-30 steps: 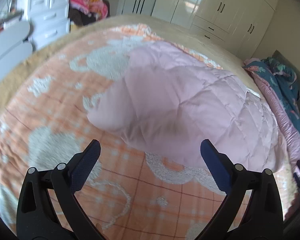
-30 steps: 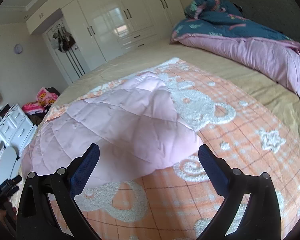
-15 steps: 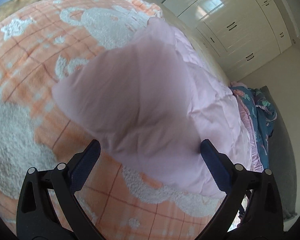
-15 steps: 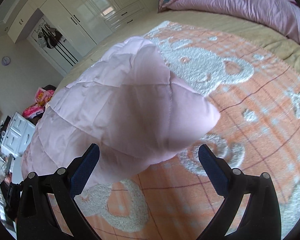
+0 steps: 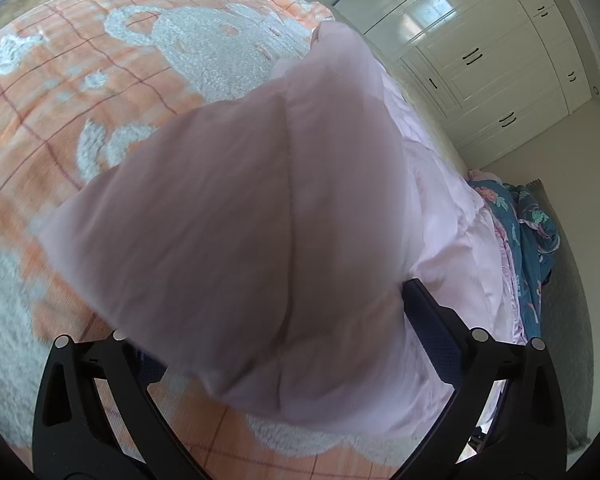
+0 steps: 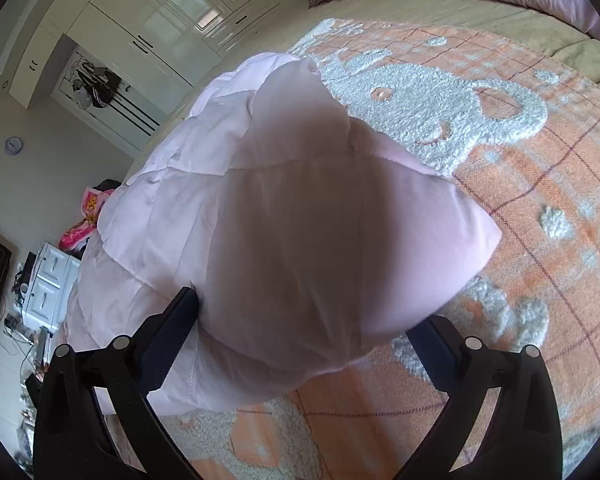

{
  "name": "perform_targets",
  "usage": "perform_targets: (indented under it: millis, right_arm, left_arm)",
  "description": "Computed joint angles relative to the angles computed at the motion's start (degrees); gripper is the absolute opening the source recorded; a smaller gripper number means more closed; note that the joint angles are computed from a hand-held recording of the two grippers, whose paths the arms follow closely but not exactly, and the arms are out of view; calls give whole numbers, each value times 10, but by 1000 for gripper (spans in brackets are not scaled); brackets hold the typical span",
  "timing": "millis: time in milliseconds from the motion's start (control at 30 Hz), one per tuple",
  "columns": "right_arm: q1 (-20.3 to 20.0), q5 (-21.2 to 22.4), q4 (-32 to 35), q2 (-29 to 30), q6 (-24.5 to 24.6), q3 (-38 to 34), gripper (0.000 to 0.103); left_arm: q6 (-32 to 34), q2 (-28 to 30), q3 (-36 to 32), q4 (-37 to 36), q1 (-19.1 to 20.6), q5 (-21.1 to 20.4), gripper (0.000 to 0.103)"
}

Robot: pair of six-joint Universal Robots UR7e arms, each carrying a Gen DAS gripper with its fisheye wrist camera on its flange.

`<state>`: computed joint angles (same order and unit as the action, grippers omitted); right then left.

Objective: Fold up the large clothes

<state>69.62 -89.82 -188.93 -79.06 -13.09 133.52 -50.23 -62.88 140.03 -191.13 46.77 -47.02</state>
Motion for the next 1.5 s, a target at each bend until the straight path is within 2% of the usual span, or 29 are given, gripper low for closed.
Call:
perform_targets:
  millis: [200,667,767,833,933,1000,1100,1200,1300,1500]
  right_arm:
    - [2,7,7,22,6,-24,99]
    - [0,33,11,46,-17,-51,98]
    - [-5,54,18,43,-27,-49,88]
    - [-8,72,27,40,-31,-49,73]
    - [-1,76,20,37,-54,-43,57]
    - [7,71,0,37,-68,-37,50]
    - [12,67,-19,37,-80,-30,44]
    - [22,53,-41,40,-98,-25,39]
    - [34,37,-64,42,-119,-20,35]
    - [52,23,-101,39,-155,-7,31]
  left_arm:
    - [21,11,-14,-6,10,-2,95]
    - [57,36,-30,-41,19,-1,95]
    - [65,39,-32,-51,21,-1,95]
    - [67,42,-30,-58,19,3,95]
    - [78,46,-30,-70,14,8,86]
    - [91,48,-29,-80,6,12,72]
    - [107,49,-31,-80,-5,24,56]
    - [121,49,-34,-74,-17,41,47]
    - [129,49,-38,-57,-33,65,38]
    - [136,29,-37,-24,-61,92,33]
